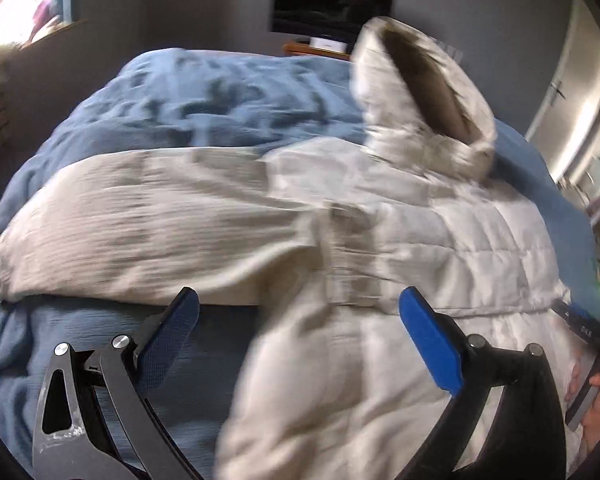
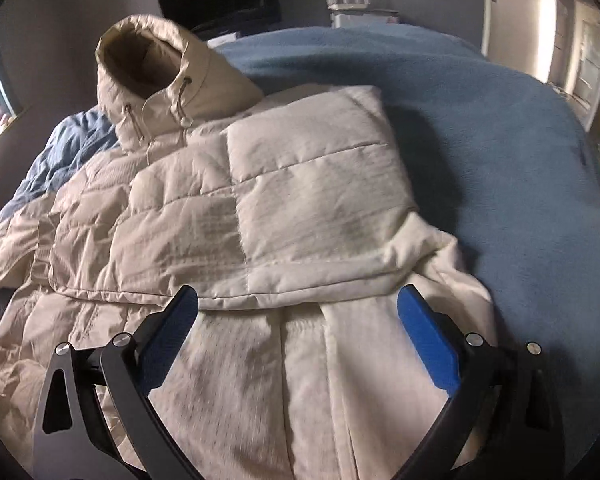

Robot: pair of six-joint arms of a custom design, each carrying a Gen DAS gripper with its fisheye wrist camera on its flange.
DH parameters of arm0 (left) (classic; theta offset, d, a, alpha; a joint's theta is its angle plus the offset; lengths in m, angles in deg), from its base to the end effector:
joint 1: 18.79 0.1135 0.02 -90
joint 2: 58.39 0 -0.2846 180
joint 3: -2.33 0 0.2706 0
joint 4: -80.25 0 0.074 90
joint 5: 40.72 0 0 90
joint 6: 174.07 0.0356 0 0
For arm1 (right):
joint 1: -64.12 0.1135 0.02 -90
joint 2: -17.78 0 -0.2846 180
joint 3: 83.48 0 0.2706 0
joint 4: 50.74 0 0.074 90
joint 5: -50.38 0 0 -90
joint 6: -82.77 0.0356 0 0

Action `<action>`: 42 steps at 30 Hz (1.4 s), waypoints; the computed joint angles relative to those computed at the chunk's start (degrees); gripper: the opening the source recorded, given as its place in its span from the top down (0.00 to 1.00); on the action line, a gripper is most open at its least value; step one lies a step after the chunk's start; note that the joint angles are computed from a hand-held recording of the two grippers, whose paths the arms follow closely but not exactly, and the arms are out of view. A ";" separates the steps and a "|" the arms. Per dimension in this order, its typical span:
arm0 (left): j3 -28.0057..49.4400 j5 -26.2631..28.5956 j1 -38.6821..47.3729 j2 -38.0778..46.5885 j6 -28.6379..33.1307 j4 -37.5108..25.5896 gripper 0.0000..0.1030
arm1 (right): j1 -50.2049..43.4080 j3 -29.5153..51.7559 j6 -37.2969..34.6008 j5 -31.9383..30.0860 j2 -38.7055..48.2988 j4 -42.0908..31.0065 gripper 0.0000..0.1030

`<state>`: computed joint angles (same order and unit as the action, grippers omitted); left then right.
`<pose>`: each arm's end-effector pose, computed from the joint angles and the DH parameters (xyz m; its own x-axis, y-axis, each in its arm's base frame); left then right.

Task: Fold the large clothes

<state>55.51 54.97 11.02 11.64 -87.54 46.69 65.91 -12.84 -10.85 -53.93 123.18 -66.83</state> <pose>0.2200 0.1220 0.2182 -0.6408 -0.4366 -0.6315 -0.4795 0.8700 -0.1148 0.3859 0.0209 0.1495 -0.7618 -0.0850 -0.6422 -0.2348 0.9602 0.1514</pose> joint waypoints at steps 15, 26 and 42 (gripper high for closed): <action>10.24 23.26 42.91 19.17 20.47 -9.15 0.07 | 5.12 -5.62 -2.88 3.72 -9.02 -2.98 0.07; 13.91 34.62 45.15 30.21 6.57 3.09 0.07 | 5.11 -0.73 -0.24 1.79 -0.71 -5.17 0.07; 8.31 20.76 42.64 16.62 1.72 9.36 0.83 | 7.00 -0.88 -2.10 1.78 0.02 -3.17 0.07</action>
<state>63.82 75.72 53.66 28.26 -85.82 56.05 72.91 -13.72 -12.95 -52.15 123.20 -70.00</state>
